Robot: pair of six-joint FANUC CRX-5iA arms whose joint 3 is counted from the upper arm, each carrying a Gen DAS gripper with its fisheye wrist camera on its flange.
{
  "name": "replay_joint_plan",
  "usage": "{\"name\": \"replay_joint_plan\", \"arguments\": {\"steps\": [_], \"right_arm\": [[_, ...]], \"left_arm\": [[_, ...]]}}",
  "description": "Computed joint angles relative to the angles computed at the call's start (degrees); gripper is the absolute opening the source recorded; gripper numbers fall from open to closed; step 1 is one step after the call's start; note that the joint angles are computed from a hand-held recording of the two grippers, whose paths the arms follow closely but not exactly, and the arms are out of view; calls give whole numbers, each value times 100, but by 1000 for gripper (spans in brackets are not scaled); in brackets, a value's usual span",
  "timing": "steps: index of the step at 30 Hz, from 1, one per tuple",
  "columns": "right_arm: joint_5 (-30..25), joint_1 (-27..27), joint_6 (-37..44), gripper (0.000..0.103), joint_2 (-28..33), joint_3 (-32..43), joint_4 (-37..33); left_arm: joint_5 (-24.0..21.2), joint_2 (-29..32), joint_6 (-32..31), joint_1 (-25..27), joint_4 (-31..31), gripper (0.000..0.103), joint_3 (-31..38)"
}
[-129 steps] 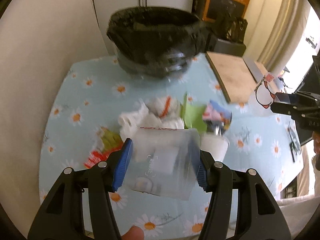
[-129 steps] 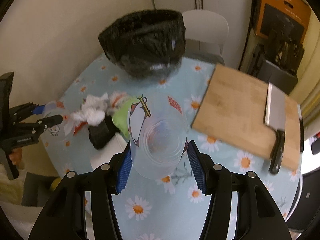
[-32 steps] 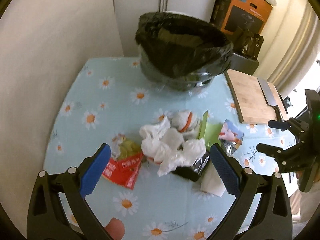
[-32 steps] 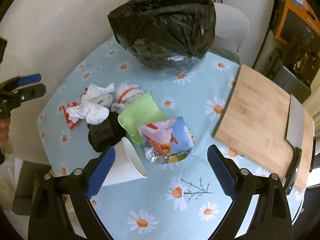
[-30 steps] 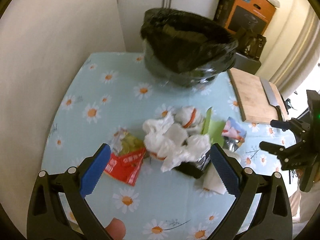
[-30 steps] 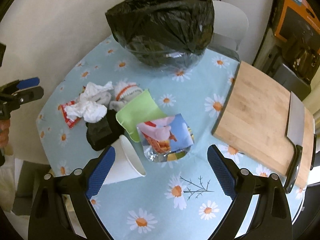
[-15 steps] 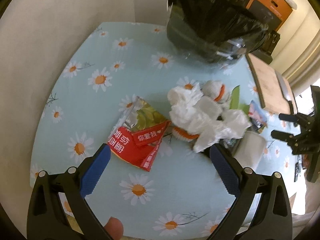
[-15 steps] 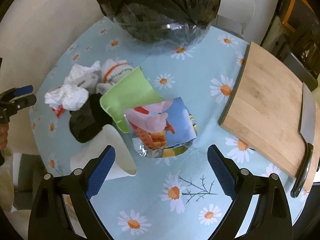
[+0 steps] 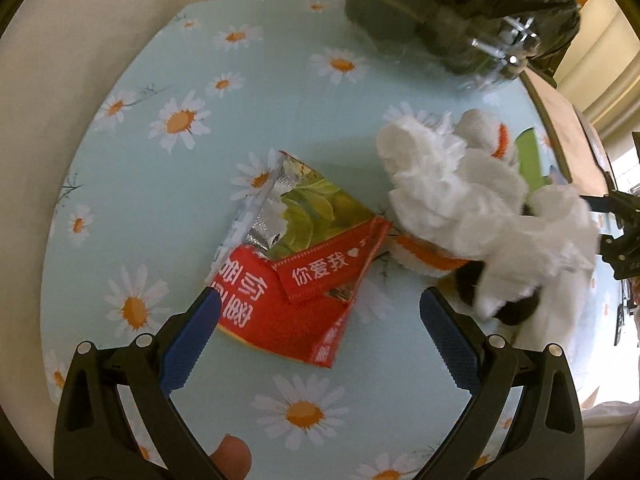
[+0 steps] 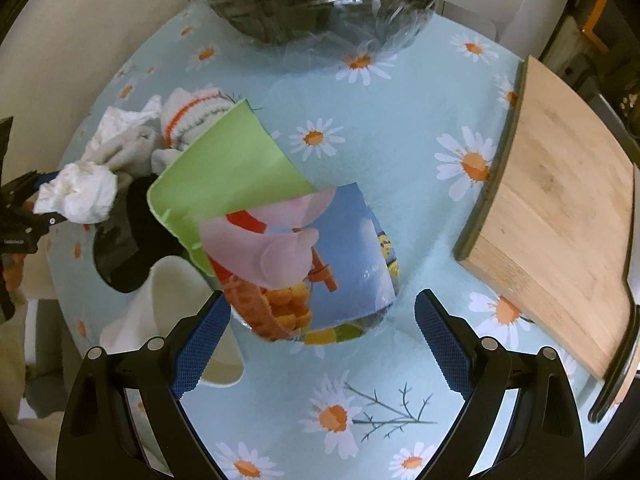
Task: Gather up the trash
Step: 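Grasp the printed paper bag with the right gripper while the left gripper grasps the red snack wrapper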
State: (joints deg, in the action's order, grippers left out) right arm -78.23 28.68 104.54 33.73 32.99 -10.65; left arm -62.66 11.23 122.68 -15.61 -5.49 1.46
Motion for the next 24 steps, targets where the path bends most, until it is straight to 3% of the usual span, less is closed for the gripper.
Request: {"name": "replay_joint_plan", "arguments": {"steps": [8,12,24], "right_arm": [[-149,63,-17,92,319,294,-51],[27,182,-72,96,296,170,104],[579,312,-473,97,68,-303,280]], "left_arm": [[234,174,-346,218,175,97,-121],[71,322,-360,0,-477,99,139],[628,30,-82,-95,-774,99,-276]]}}
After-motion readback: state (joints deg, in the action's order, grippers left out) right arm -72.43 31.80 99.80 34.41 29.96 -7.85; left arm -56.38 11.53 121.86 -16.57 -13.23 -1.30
